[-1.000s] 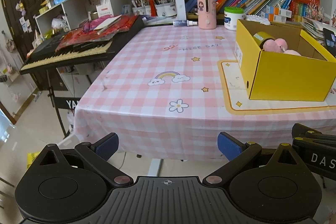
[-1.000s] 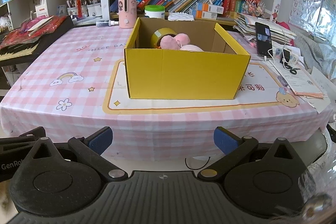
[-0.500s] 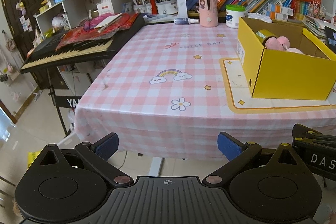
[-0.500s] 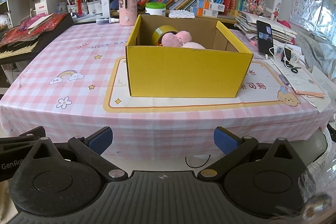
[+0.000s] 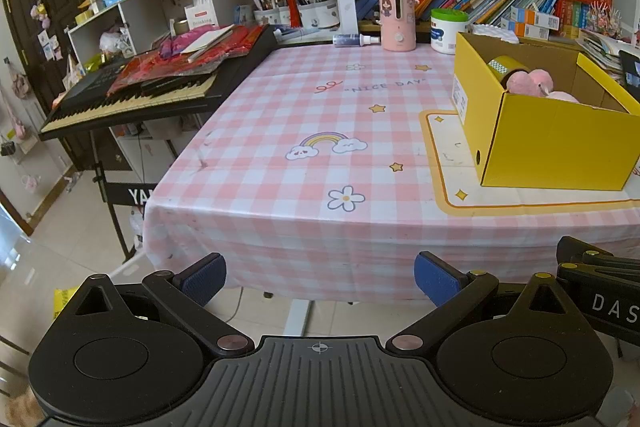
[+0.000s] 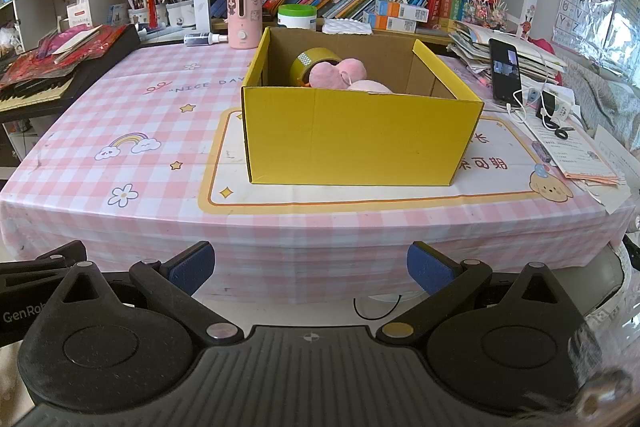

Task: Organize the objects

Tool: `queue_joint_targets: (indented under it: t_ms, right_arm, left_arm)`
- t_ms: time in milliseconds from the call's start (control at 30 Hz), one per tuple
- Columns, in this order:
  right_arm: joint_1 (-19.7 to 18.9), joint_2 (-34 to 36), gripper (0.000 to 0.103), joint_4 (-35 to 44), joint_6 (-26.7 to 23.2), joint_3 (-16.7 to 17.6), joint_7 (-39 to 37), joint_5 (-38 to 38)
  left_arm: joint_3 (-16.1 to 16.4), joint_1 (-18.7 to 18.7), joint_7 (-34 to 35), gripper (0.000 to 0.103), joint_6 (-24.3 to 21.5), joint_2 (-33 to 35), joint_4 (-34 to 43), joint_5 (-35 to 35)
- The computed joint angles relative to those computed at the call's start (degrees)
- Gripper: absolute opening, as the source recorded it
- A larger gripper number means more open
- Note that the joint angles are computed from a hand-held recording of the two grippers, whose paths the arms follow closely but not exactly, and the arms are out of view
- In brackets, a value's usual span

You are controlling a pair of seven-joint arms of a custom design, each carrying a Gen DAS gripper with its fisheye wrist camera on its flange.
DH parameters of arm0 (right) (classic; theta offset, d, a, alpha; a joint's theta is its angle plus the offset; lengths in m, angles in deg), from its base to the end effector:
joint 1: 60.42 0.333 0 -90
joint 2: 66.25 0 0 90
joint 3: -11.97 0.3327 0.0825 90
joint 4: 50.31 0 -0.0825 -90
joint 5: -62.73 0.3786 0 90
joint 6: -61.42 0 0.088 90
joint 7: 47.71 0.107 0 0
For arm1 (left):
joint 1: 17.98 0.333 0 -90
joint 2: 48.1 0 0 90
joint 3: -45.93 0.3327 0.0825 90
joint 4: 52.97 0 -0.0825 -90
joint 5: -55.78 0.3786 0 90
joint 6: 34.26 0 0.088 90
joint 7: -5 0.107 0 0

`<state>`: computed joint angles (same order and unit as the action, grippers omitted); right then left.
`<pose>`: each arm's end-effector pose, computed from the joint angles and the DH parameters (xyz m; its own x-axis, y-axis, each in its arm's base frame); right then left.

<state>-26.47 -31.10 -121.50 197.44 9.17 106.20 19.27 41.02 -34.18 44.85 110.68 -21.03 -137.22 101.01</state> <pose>0.6620 0.4043 0.4843 -0.1488 -0.9882 0.0367 -0.6691 0.0733 -0.7395 0.6911 -0.2609 0.4889 0.0632 -0.9887 -0.1361 -0.7002 0.0533 -0.7119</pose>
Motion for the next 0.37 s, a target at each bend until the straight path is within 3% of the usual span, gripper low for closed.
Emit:
queue_joint_targets:
  t_ms: [367]
  right_arm:
    - [-0.1, 0.5, 0.103, 0.4, 0.4, 0.1, -0.5, 0.3]
  left_arm:
    - [-0.1, 0.3, -0.2, 0.101, 0.6, 0.1, -0.1, -0.5]
